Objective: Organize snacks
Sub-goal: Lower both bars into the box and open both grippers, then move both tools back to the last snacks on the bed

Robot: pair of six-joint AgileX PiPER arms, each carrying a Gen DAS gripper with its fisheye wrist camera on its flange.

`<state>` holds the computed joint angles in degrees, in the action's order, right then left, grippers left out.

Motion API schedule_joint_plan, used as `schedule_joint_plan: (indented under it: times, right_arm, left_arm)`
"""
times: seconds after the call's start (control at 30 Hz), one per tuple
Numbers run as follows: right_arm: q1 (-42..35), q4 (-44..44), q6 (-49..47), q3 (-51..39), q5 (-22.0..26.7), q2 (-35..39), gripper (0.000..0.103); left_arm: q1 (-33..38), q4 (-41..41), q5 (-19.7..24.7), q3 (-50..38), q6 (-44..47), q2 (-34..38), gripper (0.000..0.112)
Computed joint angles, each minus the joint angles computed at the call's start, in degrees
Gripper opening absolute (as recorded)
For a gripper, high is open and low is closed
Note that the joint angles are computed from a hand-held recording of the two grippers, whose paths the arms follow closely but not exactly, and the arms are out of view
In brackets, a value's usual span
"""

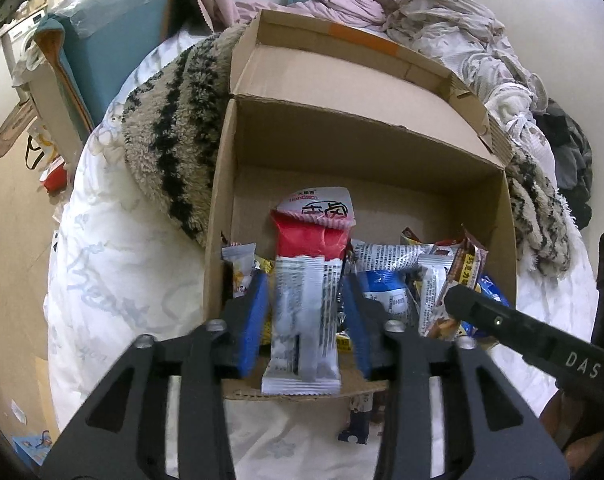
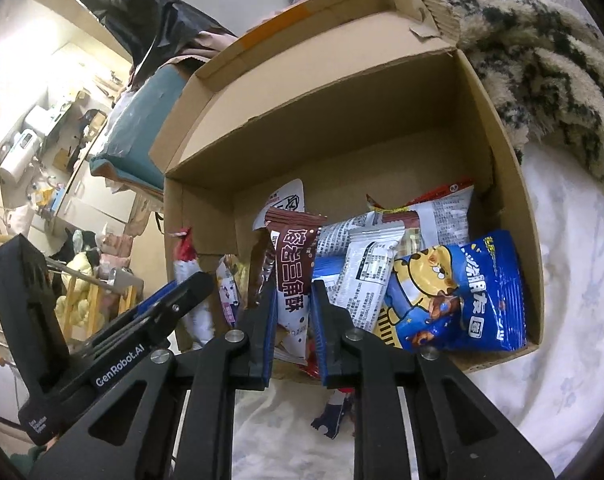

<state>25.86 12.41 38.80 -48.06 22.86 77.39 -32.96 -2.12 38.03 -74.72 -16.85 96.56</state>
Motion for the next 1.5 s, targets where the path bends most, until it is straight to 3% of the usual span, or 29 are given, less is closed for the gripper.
schedule_joint_plan:
  times: [0.07,0.1,0.13,0.17,0.23,0.27,0.47,0.7,1.2,1.5]
  right_arm:
    - [-0.4,1.0,-1.0,0.3,0.0,-0.4,0.020]
    - [-0.5,1.2,-1.1,0.6,0.1,-0.7,0.020]
    - [-0.7,1.5,-1.4,0.5,0.4,-0.8,0.024]
    - [-0.9,2.1,-2.1,0.6,0.4,-1.0,0.029]
    - [-1.3,3.1,-3.1,1.5,-0.2,-1.9,0.063]
    - [-1.0,1.3,-1.2,2.1,-0.8,-2.7,0.065]
    - [-1.8,0.2,-1.0,1.7,0.9,-4.0,0.065]
    - [-0.5,-5.7,5.8,1.1,3.9,-6.2,0.065]
    - [6.9,-21.0,31.0,8.2,13.6,-19.1,0.065]
    - [12.2,-21.2,39.7,13.8,19.0,-25.0,0.065]
  left_arm:
    - [-0.5,1.5,0.0,0.2,-1.1,-0.2,0.063]
    - [-0.4,1.0,0.2,0.2,-0.6,-0.2,0.078]
    - [-0.4,0.8,0.3,0.2,-0.3,-0.3,0.086]
    - [-0.4,0.0,0.1,0.4,0.6,-0.5,0.086]
    - [-1.1,1.9,0.2,0.4,-0.8,-0.8,0.086]
    - [-1.5,2.7,0.1,0.6,-1.2,-1.1,0.086]
    - [-2.6,4.7,-0.8,1.5,-2.0,-2.6,0.086]
    - [-2.9,4.6,-0.5,3.0,-2.5,-4.7,0.086]
    - [-8.1,8.5,0.6,9.3,-7.2,-9.7,0.086]
    - [-10.1,8.5,1.4,13.2,-9.5,-11.2,0.086]
